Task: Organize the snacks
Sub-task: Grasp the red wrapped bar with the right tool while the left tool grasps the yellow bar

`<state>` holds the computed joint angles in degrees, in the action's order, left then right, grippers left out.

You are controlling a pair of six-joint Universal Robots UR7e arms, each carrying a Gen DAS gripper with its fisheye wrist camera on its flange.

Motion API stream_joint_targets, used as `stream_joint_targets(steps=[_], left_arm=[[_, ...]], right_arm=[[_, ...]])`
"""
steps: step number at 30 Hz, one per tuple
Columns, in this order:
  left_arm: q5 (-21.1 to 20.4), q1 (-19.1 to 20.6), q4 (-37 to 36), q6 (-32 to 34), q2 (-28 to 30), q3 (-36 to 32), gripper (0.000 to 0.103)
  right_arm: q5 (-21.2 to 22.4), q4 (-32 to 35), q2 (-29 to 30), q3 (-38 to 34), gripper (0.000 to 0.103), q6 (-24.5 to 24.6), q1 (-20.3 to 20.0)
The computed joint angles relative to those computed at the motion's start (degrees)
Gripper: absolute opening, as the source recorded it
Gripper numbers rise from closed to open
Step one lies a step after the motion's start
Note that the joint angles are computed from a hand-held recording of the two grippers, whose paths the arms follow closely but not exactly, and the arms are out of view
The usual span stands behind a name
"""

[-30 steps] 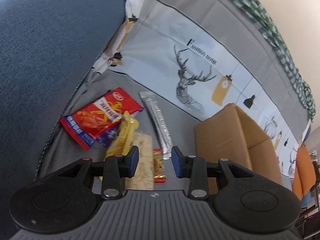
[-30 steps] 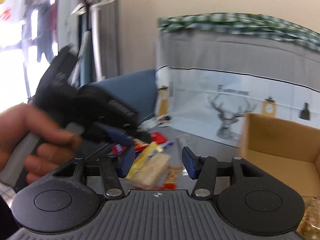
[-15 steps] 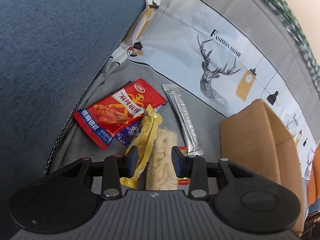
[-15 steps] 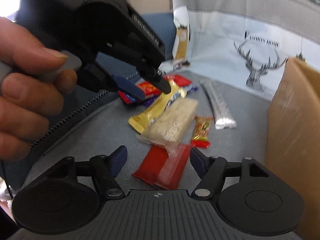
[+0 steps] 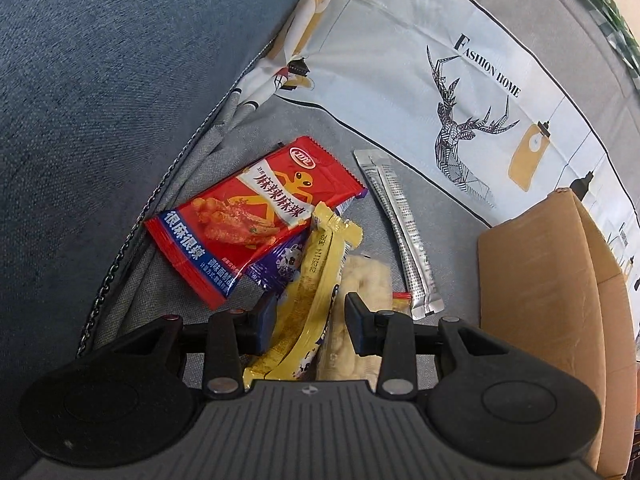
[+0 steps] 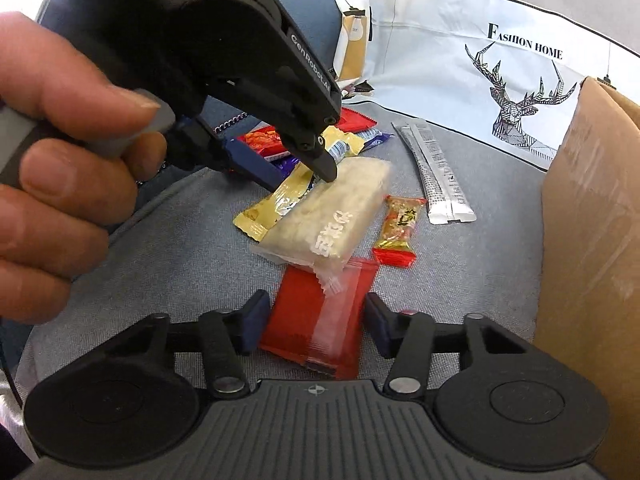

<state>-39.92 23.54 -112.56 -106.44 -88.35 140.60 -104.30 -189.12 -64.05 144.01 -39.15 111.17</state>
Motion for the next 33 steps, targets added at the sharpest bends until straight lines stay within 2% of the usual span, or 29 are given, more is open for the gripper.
stream_joint_targets(steps=[10, 15, 21, 23, 24, 25, 26, 30, 33], left_arm=[[-1.3, -1.1, 0.5, 0.6, -0.9, 1.1, 0.038], [-1.6, -1.1, 3.0, -2.2, -0.9, 0.7, 0.039], [-1.6, 0.3, 2.2, 1.8, 2.4, -1.0, 0.039], [-1.4, 0.6, 3.9, 1.8, 3.7, -2.0, 0.036], [-1.4, 0.6, 3.7, 2.3, 4.1, -2.2, 0.03], [-1.3, 0.5, 3.5, 2.9, 4.4, -2.2, 0.018], [-1.1, 0.3, 3.6, 3.5, 4.6, -2.3, 0.012], [-0.4, -2.5, 6.3, 1.6, 3.8, -2.2, 0.008], [-2.0, -5.0, 8.0, -1.5, 2.2, -1.6, 0.008]], right_arm=[[0.4, 1.4, -2.3, 0.9, 0.046, -2.1, -0.3], [-0.1, 1.4, -3.0, 1.4, 0.046, -2.7, 0.0], [-0.9, 1.6, -2.5, 1.3, 0.046, -3.3, 0.4], [-0.8, 1.2, -1.9, 1.1, 0.046, -3.3, 0.4], [-0.7, 1.2, -1.8, 1.1, 0.046, -3.4, 0.4], [-0.5, 1.0, -1.8, 1.1, 0.046, -3.5, 0.3], [-0.4, 1.1, -1.9, 1.1, 0.046, -3.7, 0.3], [0.2, 3.7, -3.9, 1.4, 0.045, -3.9, 0.0], [0.0, 5.3, -6.3, 2.2, 0.045, -3.5, 0.2]])
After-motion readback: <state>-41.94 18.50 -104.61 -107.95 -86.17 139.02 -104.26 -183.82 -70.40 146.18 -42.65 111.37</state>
